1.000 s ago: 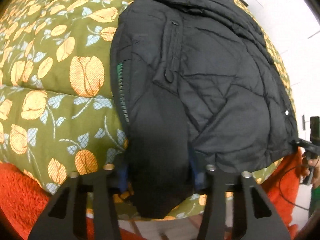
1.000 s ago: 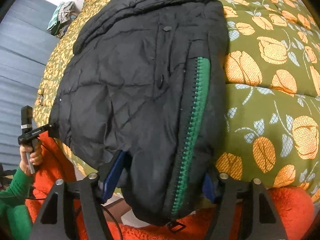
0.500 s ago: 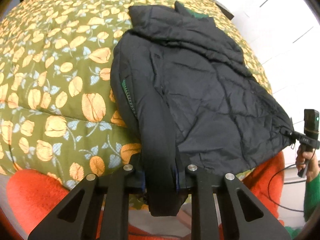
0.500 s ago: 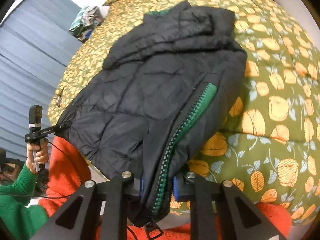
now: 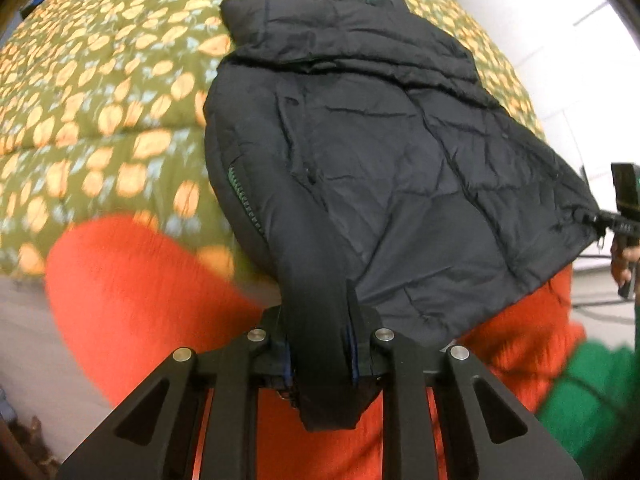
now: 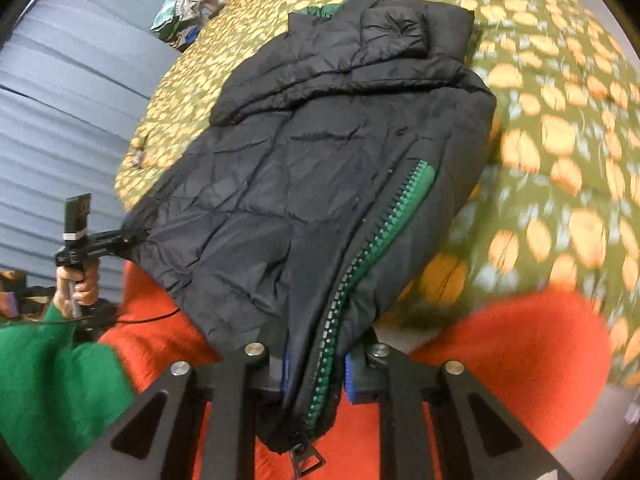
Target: Fold large clothes
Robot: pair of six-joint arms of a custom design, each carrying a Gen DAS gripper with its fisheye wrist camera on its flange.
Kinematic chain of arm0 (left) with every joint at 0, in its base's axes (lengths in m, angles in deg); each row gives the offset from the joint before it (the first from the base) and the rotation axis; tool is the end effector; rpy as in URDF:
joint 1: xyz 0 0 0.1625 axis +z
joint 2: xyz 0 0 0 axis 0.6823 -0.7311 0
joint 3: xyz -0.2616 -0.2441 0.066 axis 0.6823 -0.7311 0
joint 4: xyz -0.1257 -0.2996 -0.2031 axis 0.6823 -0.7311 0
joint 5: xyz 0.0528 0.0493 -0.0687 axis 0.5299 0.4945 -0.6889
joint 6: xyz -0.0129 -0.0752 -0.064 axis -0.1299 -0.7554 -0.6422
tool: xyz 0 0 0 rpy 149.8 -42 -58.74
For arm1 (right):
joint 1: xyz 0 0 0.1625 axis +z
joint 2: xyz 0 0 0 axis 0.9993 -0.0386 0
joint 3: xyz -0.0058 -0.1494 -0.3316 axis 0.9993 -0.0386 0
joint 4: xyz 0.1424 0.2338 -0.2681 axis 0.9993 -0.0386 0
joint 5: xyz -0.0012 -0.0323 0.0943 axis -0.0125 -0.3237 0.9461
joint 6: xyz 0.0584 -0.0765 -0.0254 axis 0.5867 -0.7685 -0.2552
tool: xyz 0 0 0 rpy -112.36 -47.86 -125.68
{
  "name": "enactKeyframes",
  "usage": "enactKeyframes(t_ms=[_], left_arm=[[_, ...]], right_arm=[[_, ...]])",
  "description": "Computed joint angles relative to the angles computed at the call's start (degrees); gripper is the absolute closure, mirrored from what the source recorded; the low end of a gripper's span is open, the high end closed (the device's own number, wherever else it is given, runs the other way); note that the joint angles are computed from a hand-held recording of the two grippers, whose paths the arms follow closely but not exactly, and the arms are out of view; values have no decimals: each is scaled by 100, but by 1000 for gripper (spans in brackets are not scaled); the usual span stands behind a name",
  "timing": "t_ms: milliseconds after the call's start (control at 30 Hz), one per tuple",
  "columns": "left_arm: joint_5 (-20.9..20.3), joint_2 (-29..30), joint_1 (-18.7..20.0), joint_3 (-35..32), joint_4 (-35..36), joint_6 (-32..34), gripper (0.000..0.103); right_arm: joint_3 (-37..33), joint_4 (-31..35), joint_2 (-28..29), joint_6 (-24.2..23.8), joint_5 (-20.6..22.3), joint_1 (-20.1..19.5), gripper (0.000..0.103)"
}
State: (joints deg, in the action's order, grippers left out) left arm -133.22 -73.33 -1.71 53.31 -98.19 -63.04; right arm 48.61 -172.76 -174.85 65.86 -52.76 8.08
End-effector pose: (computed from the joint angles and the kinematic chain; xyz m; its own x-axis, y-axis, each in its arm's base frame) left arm -0.2305 -0.4234 0.3143 -0.8189 0.3882 -0.4227 0.3700 0.9201 0.1283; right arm 0.1435 -0.3406 0.3945 -0.9712 0.0118 0.2381 -0.0351 0.9808 -0.1918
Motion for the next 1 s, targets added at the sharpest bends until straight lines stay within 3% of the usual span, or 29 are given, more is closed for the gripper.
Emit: enactKeyframes(t_ms=[133, 233, 333, 500, 733, 833, 900, 967, 1000], left_arm=[[-317, -276, -180, -432, 505, -133, 85], [-284, -175, -155, -780, 208, -47, 85], [-97, 198, 57, -1069, -544, 308, 85], [-61, 1285, 699, -1682, -1852, 835, 85], [383, 2660, 1143, -2432, -2504, 1109, 83], [470, 2958, 1242, -2605, -2594, 1036, 74], [310, 3125, 1360, -2802, -2594, 908, 60], [22, 3232, 1491, -3011, -2663, 735, 30], [-30, 3233, 1504, -3042, -2728, 668, 22]], right_arm=[[-114, 385, -259, 437, 526, 302, 85], [-265, 70, -275, 517, 857, 326, 85], [-463, -503, -92, 250, 1135, 74, 85], [-914, -1633, 864, -198, 1559, -483, 85], [-1220, -2749, 1984, -276, 2030, -1370, 85], [-1152, -3169, 2175, -42, 2298, -1657, 83], [-1112, -3558, 2362, 327, 2505, -1897, 82], [-1071, -3779, 2469, 661, 2595, -2049, 77], [-1074, -3824, 2501, 790, 2606, -2081, 72]])
